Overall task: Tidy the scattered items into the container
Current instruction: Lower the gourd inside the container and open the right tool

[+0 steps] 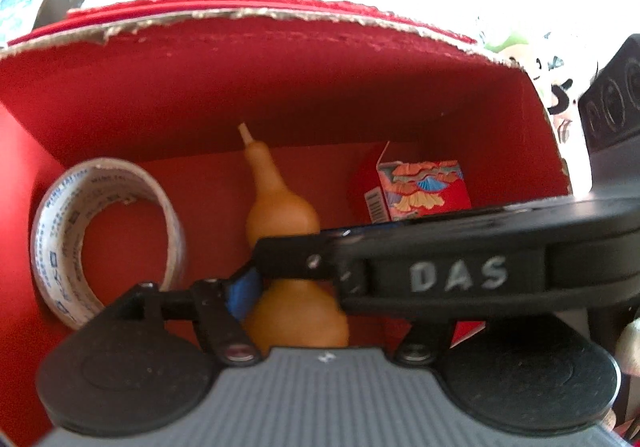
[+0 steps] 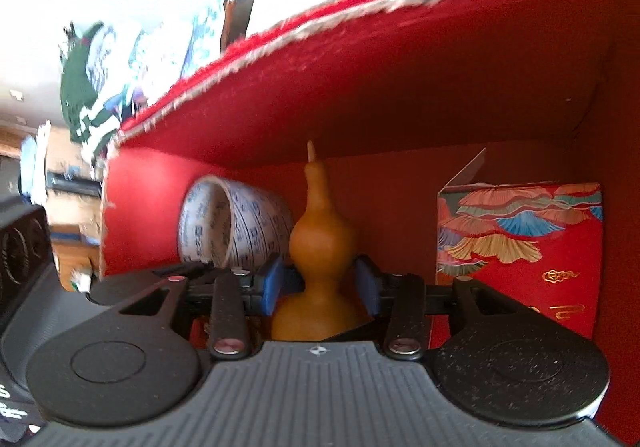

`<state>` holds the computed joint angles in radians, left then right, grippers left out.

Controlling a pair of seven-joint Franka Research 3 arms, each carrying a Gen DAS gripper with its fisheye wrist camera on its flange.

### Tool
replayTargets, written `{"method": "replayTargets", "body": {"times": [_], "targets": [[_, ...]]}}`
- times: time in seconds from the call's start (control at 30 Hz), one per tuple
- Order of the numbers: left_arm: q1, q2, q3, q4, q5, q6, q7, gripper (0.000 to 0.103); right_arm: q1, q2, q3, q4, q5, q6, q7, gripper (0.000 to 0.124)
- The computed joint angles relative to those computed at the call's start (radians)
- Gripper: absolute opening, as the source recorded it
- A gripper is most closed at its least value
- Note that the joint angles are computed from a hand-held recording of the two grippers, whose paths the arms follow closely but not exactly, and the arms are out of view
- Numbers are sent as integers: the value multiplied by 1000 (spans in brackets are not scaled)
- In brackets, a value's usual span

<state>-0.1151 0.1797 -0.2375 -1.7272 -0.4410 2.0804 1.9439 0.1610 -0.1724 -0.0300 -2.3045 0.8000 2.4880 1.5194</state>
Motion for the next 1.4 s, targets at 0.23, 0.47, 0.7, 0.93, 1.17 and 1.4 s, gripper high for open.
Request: {"method": "replayTargets", "body": {"times": [0.23, 0.47, 0.7, 0.93, 1.17, 1.4], "targets": [[-8, -69, 8, -94, -42, 130, 46, 69, -1, -89, 1, -84, -6, 100, 23, 41], [-6, -62, 17, -79, -49, 102, 36, 69, 11, -96, -1, -98, 7, 161, 42, 36], [-1, -59, 17, -63, -47, 62, 64, 67, 3, -43, -2, -24, -125, 31, 116, 37], [8, -43, 16, -42, -73, 8, 79, 70, 12, -29, -44, -9, 58, -39, -24, 40], [12, -53, 17, -46, -83, 14, 86, 71, -6, -51, -18, -36, 91, 16, -33, 34], [25, -38, 19, -8, -159, -61, 120, 60, 18, -105, -36, -111, 249, 164, -75, 34]]}}
